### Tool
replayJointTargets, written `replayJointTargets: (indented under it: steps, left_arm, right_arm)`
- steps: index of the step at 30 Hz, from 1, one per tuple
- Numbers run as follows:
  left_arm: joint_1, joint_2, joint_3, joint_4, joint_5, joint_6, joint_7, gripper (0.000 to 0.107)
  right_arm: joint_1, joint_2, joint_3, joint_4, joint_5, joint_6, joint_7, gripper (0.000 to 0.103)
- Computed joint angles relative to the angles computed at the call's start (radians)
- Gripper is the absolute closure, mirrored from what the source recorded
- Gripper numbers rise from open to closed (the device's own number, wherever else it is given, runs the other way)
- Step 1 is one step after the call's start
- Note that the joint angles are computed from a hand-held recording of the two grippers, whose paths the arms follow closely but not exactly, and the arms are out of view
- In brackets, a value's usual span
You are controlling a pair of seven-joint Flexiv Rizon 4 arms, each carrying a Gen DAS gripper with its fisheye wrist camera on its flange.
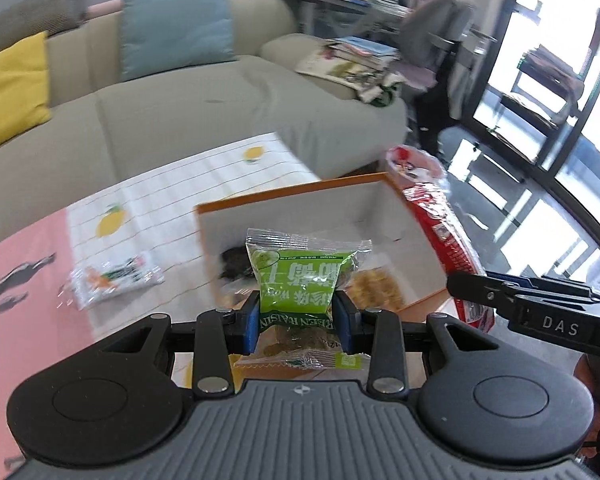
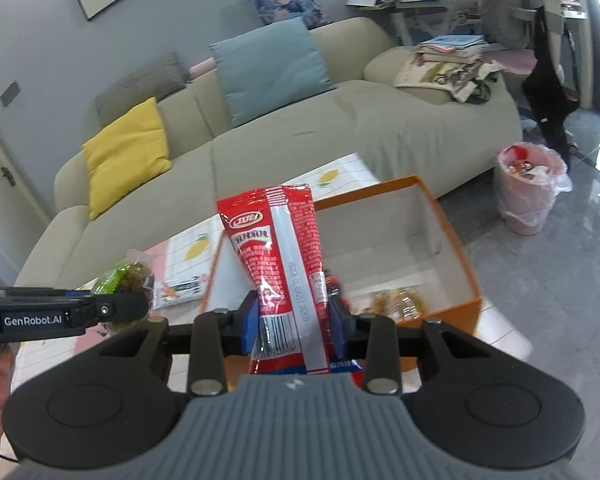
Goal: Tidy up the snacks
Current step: 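Carry the raisin packet and sausage-stick packet over the orange box and lower them, then open both grippers to drop the packets into the box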
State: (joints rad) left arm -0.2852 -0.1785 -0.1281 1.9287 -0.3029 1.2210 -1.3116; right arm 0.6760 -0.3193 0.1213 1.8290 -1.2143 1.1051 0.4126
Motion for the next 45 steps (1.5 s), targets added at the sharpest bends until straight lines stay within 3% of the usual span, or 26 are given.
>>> replayJointTargets:
  steps: [9, 24, 34, 45]
  left_arm:
    - [-0.019, -0.162, -0.026, -0.194, 0.024, -0.099, 0.004, 0.066]
    - [-0.083, -0.418, 0.033, -0.568, 0.186, -0.369, -0.067, 0.066]
    - [-0.079, -0.545, 0.046, -0.719, 0.199, -0.491, -0.103, 0.066]
    - [-0.087, -0.611, 0.062, -0.815, 0.228, -0.616, -0.112, 0.065]
  right_arm:
    - [-0.050, -0.017, 0.008, -0.029, 0.208, -0.025, -0.242, 0.069]
    - [-0.057, -0.205, -0.015, -0.251, 0.562, -0.140, -0.736, 0.069]
    - [-0.043, -0.317, -0.028, -0.391, 0.681, -0.253, -0.952, 0.069]
    - [-0.031, -0.406, -0.021, -0.520, 0.778, -0.373, -1.130, 0.068]
